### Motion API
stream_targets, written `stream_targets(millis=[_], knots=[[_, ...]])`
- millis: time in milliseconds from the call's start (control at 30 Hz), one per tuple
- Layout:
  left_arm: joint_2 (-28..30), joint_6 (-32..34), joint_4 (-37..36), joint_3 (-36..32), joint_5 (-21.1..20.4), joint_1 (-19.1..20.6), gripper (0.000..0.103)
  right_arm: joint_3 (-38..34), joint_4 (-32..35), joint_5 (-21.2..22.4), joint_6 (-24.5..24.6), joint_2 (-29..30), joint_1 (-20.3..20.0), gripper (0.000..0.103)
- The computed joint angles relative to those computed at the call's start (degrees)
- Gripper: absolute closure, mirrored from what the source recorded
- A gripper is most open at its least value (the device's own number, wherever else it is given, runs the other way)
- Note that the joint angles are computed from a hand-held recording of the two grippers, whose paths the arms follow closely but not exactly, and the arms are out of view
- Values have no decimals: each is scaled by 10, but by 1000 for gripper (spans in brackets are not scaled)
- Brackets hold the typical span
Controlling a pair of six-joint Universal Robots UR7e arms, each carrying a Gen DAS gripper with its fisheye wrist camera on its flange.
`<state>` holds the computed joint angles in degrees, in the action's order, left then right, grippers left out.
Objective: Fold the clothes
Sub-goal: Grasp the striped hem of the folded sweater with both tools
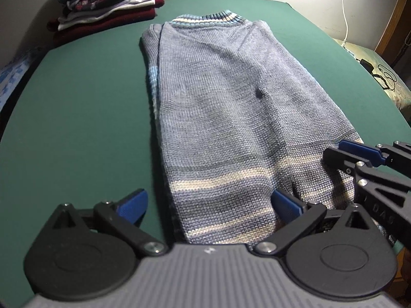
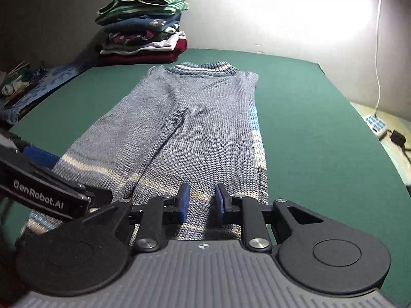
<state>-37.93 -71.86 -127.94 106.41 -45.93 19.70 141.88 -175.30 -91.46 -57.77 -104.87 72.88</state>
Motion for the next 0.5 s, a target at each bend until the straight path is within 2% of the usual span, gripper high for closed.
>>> stream_targets(millis=[167, 233, 267, 333, 500], knots=[[0, 10, -3, 0, -4, 1, 1, -10, 51, 8, -1, -17, 12, 81], [-1, 11, -6, 3, -5, 0, 1, -10, 70, -7, -17, -18, 18, 81], [-2, 11, -7, 4, -5, 0, 1, -8, 73, -22, -26, -16, 21, 82], [-4, 11, -12, 8, -5, -1, 1, -4, 66, -26, -40, -19, 18, 82], [-21, 1, -40, 34, -8, -9, 1, -10, 74, -41, -26, -23, 15, 82]])
